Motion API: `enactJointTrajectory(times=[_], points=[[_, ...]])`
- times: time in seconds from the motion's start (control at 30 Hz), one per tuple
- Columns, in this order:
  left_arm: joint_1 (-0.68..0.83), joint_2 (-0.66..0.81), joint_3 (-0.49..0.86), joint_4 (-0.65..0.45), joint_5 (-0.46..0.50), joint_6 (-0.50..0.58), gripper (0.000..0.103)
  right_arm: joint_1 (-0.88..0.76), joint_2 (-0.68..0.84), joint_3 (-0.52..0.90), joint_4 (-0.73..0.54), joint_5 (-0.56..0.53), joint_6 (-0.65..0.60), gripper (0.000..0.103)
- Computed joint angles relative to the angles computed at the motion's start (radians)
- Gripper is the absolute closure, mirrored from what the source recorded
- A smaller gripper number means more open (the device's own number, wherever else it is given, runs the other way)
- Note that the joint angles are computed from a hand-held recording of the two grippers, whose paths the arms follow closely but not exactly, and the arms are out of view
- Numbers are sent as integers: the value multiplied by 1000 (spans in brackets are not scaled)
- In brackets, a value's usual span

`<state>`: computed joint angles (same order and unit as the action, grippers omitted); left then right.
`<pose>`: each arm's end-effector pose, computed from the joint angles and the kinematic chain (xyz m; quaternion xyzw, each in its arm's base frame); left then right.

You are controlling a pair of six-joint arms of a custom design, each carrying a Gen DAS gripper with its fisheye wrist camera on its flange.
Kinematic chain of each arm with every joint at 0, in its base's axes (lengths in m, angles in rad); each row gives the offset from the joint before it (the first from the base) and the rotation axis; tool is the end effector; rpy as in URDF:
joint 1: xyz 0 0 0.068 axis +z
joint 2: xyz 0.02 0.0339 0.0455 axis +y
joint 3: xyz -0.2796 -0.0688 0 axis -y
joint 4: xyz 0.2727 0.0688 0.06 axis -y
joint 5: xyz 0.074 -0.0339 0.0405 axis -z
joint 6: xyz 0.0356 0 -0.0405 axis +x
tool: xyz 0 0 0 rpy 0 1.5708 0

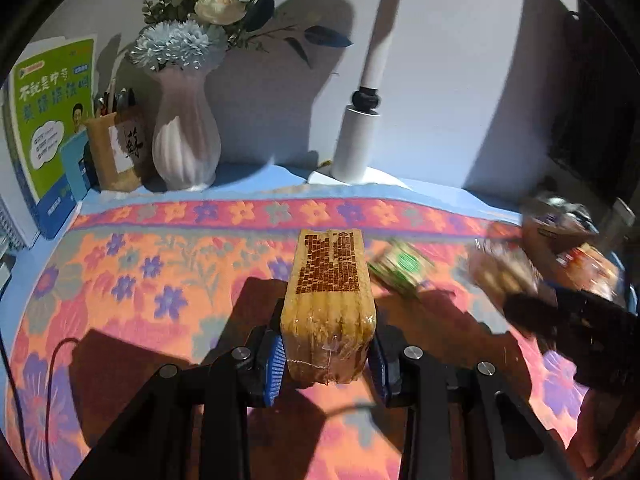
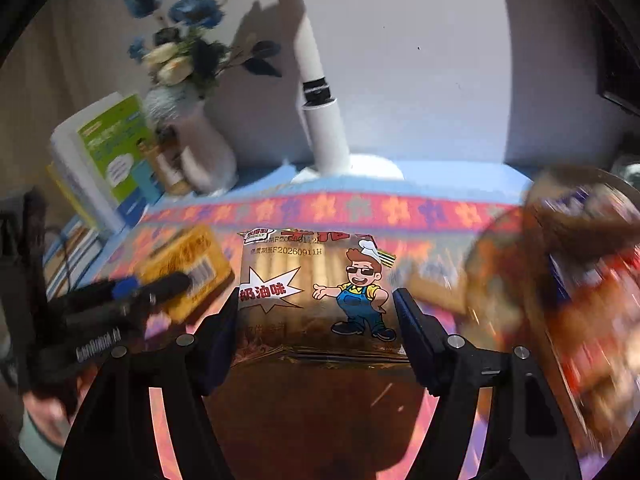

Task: Organize snacks

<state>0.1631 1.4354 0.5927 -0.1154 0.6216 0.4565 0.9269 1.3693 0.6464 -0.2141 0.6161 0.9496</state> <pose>0.2675 0.0230 0.1427 0.2239 0.8845 -0.1902 0.3624 0.1781 0.2030 0.1690 0.1048 0.9043 0.0692 0.4079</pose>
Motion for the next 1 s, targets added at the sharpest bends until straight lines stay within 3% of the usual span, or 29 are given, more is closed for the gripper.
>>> enactJointTrajectory(times=[0.17,0.27,0.37,0.63,1.0], points=[[118,-147,-76,-191,90,134,69,227,-71,-51,-193,66,234,32],[197,-204,-113,-300,143,230,69,336,-33,-27,-323,104,363,32],[261,-217,-135,-401,190,341,69,405,-9,-26,-375,113,440,32],[301,-158,-166,-423,216,423,69,438,-10,-49,-387,114,521,31],[318,-29,-114,-441,246,437,69,429,15,-41,-382,103,518,29]])
